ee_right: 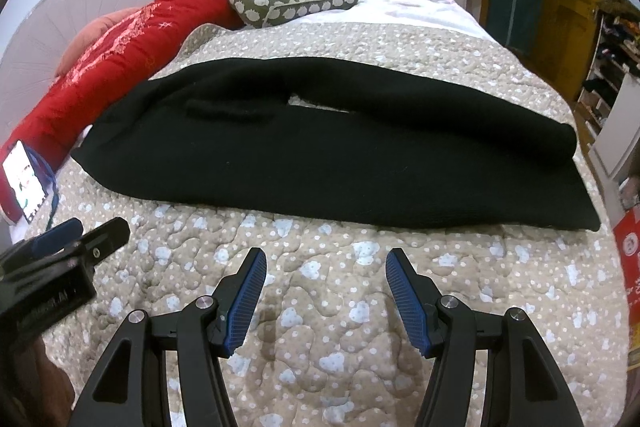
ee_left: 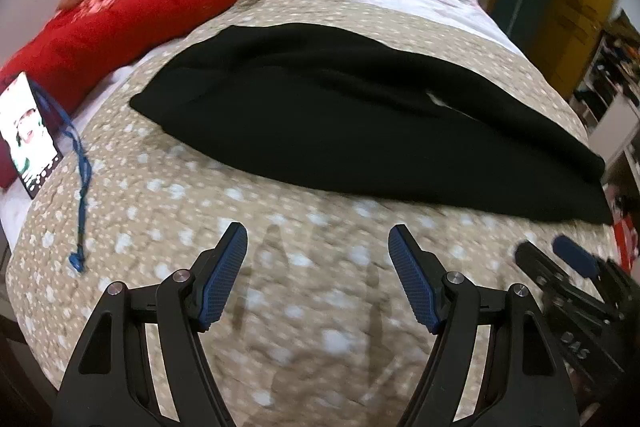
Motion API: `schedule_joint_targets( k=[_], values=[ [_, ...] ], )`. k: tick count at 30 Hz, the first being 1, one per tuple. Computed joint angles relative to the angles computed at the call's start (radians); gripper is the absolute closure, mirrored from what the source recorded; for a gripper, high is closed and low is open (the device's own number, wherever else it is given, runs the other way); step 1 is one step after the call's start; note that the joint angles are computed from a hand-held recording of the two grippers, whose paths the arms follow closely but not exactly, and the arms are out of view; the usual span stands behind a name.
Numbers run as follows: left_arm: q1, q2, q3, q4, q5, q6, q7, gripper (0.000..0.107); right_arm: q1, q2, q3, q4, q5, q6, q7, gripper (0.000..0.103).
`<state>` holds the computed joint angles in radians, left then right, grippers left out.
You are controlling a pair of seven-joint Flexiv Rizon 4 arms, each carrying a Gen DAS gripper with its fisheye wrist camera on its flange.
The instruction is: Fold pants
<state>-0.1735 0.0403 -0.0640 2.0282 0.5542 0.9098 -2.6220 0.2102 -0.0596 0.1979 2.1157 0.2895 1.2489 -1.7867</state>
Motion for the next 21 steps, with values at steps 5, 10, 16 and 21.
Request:
schedule_joint_targets(
  k=[5,10,16,21],
  values=[
    [0.063,0.039,0.060,0.076,-0.088,0.072,0.011,0.033,-0.032,-0.026,-0.003,-0.065,0.140,-0.066,-0.102,0.043],
    [0.130,0.036,0.086,0.120,-0.154,0.135,0.010,0.033,-0.060,-0.068,-0.004,-0.116,0.212,-0.108,-0.131,0.043],
    [0.169,-0.020,0.106,0.146,-0.278,0.248,0.056,0.033,-0.082,-0.123,0.021,-0.179,0.271,-0.108,-0.176,0.043],
    [0.180,-0.085,0.121,0.133,-0.361,0.343,0.102,0.033,-0.131,-0.175,0.055,-0.264,0.399,-0.143,-0.236,0.041]
  ],
)
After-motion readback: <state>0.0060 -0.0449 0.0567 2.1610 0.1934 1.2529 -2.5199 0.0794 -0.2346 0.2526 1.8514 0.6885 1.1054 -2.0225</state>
